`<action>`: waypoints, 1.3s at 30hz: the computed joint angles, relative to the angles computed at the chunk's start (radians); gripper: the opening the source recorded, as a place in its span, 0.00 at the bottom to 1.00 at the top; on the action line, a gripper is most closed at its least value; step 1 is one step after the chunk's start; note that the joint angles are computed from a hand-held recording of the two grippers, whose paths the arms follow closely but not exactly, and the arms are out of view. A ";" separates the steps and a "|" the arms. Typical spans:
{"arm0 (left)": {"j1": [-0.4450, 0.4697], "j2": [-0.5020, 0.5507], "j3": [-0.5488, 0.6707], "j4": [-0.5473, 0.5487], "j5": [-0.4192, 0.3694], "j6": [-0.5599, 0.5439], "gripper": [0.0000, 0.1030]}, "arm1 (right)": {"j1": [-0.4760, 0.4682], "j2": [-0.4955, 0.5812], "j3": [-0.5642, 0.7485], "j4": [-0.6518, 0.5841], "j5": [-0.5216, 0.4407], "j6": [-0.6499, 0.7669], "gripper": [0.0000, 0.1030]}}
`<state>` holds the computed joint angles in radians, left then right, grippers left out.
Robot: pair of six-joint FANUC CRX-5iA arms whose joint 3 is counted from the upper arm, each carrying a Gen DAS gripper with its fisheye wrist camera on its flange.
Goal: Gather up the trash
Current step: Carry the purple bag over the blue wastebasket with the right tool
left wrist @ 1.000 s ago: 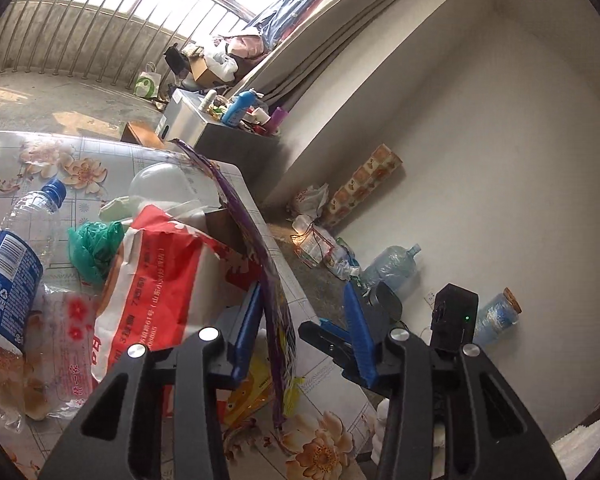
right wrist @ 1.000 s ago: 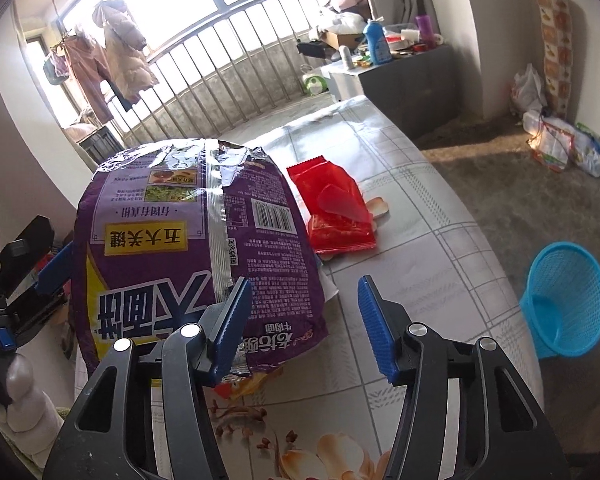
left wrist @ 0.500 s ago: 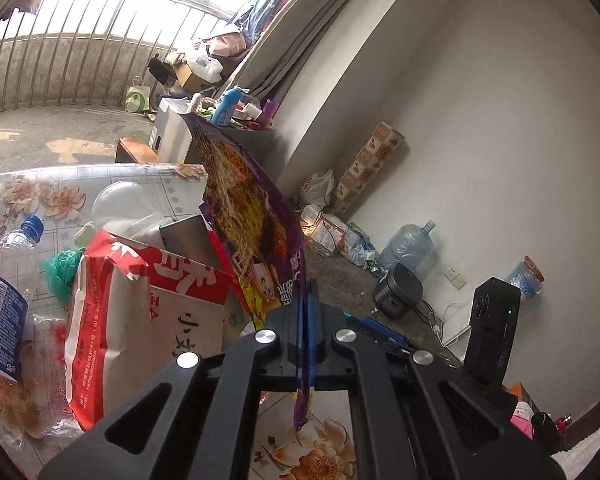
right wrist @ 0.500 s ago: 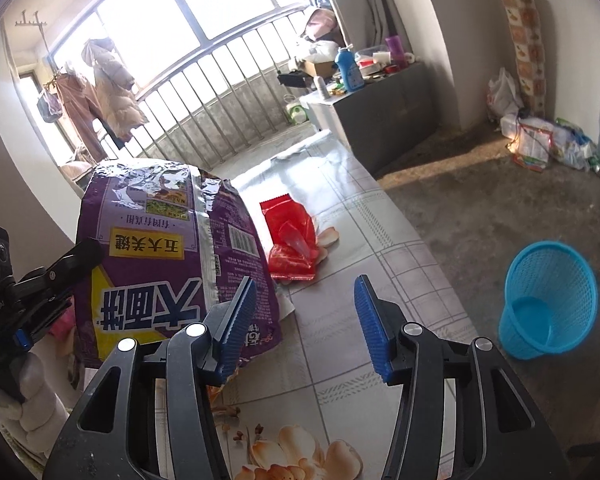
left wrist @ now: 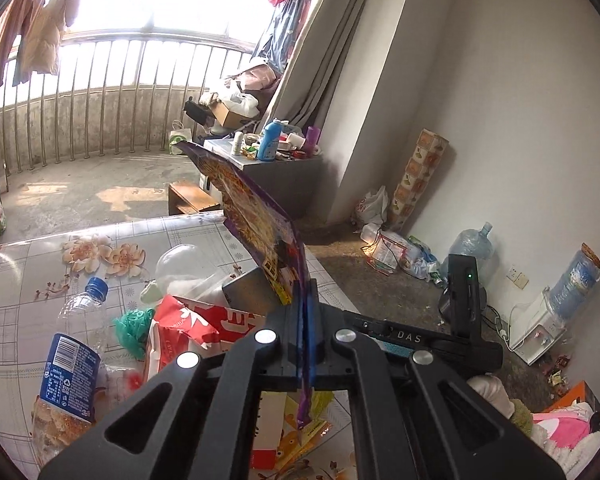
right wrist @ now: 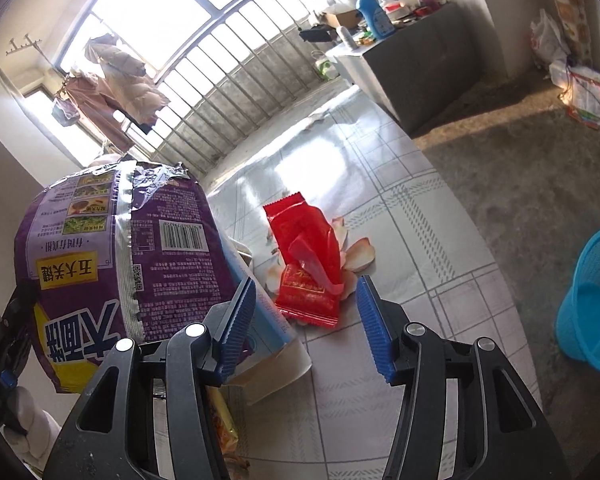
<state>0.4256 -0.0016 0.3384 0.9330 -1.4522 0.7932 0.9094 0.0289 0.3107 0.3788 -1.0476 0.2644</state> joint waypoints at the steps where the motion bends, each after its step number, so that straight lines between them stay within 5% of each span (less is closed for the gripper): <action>1: -0.005 0.000 0.001 -0.006 0.008 -0.003 0.01 | -0.006 0.012 0.015 -0.013 -0.004 0.031 0.49; 8: -0.022 0.018 0.031 -0.030 0.034 -0.001 0.01 | -0.049 0.127 0.168 -0.099 -0.095 0.254 0.48; 11: -0.025 0.018 0.032 -0.032 0.040 -0.002 0.01 | -0.075 0.154 0.207 -0.155 -0.116 0.298 0.21; 12: -0.026 0.016 0.031 -0.032 0.043 -0.004 0.01 | -0.083 0.150 0.205 -0.175 -0.110 0.297 0.04; 13: -0.028 0.015 0.030 -0.032 0.046 -0.007 0.01 | -0.084 0.135 0.186 -0.184 -0.093 0.287 0.01; 19: -0.040 -0.004 0.024 -0.018 0.064 -0.039 0.01 | -0.037 -0.003 0.010 -0.069 0.052 0.153 0.00; 26: -0.074 -0.018 0.049 0.025 0.057 -0.055 0.01 | 0.046 -0.185 -0.195 0.197 0.102 -0.116 0.00; 29: -0.130 0.005 0.095 0.036 0.023 -0.025 0.01 | 0.127 -0.302 -0.325 0.386 0.018 -0.300 0.00; 32: -0.224 0.042 0.149 0.034 -0.022 0.025 0.01 | 0.229 -0.396 -0.423 0.521 -0.164 -0.429 0.00; 39: -0.544 0.211 0.339 -0.078 -0.127 0.166 0.01 | 0.335 -0.536 -0.580 0.572 -0.421 -0.632 0.00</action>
